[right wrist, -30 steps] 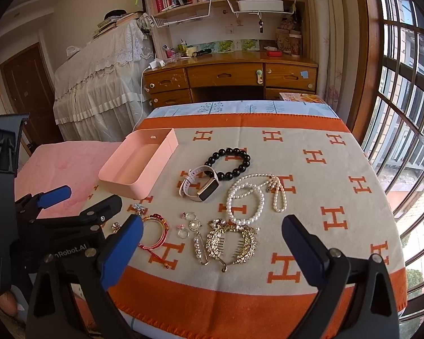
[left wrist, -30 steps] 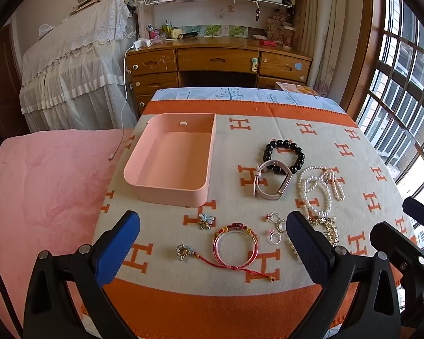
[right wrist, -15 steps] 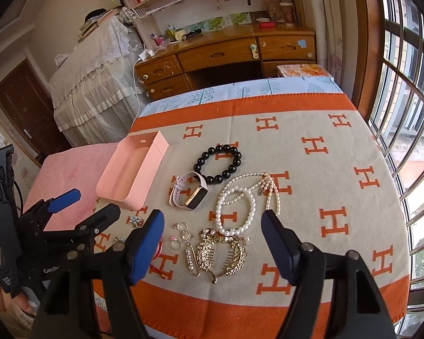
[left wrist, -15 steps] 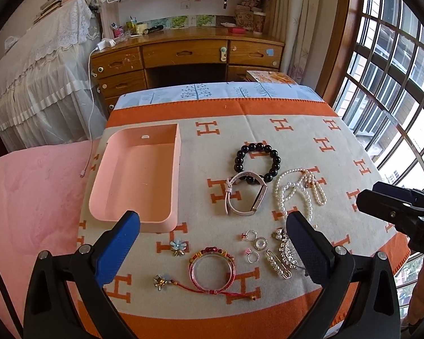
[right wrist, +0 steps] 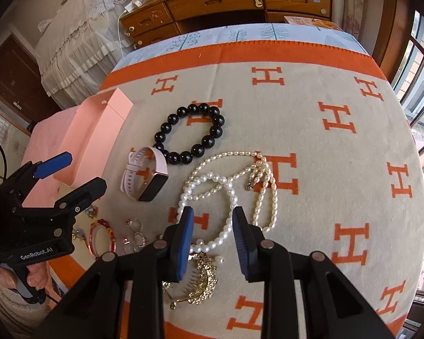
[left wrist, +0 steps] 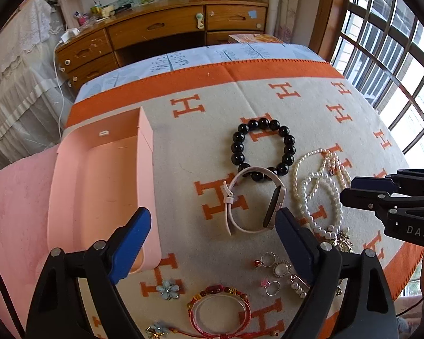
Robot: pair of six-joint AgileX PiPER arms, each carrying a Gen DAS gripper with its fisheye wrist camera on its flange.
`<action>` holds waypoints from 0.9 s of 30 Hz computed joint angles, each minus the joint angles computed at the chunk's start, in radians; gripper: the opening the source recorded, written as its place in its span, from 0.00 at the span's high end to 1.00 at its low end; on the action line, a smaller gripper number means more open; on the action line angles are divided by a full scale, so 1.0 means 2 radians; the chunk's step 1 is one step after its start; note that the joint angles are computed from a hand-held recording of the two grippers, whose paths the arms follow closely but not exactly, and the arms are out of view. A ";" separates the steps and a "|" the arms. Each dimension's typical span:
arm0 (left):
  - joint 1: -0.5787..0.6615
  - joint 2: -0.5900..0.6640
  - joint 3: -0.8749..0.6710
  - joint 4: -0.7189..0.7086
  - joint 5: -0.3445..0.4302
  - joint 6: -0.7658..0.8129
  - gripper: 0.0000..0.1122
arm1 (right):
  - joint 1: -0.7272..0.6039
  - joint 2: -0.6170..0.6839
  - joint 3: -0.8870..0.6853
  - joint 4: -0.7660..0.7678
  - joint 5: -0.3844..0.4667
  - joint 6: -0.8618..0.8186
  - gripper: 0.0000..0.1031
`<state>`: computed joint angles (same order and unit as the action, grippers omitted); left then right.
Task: Organize jewelry
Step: 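Grasp the white-strap watch with the left tool while the right tool grasps the short pearl bracelet, then carry the watch into the pink box and open the left tool while the right tool drops the pearls in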
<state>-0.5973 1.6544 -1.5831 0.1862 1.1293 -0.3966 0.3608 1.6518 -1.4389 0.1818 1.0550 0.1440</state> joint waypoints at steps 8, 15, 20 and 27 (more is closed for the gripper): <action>0.014 0.060 -0.039 -0.036 0.007 0.040 0.43 | -0.002 0.040 -0.018 -0.010 -0.002 -0.021 0.73; 0.028 0.103 -0.075 -0.064 0.023 0.053 0.70 | -0.010 0.044 -0.014 -0.002 -0.015 -0.039 0.92; 0.030 0.099 -0.075 -0.067 0.027 0.044 0.94 | -0.009 0.034 -0.006 0.006 -0.021 -0.037 0.93; 0.020 0.045 -0.046 -0.044 0.014 0.021 0.94 | 0.007 -0.012 -0.005 -0.003 -0.018 -0.020 0.93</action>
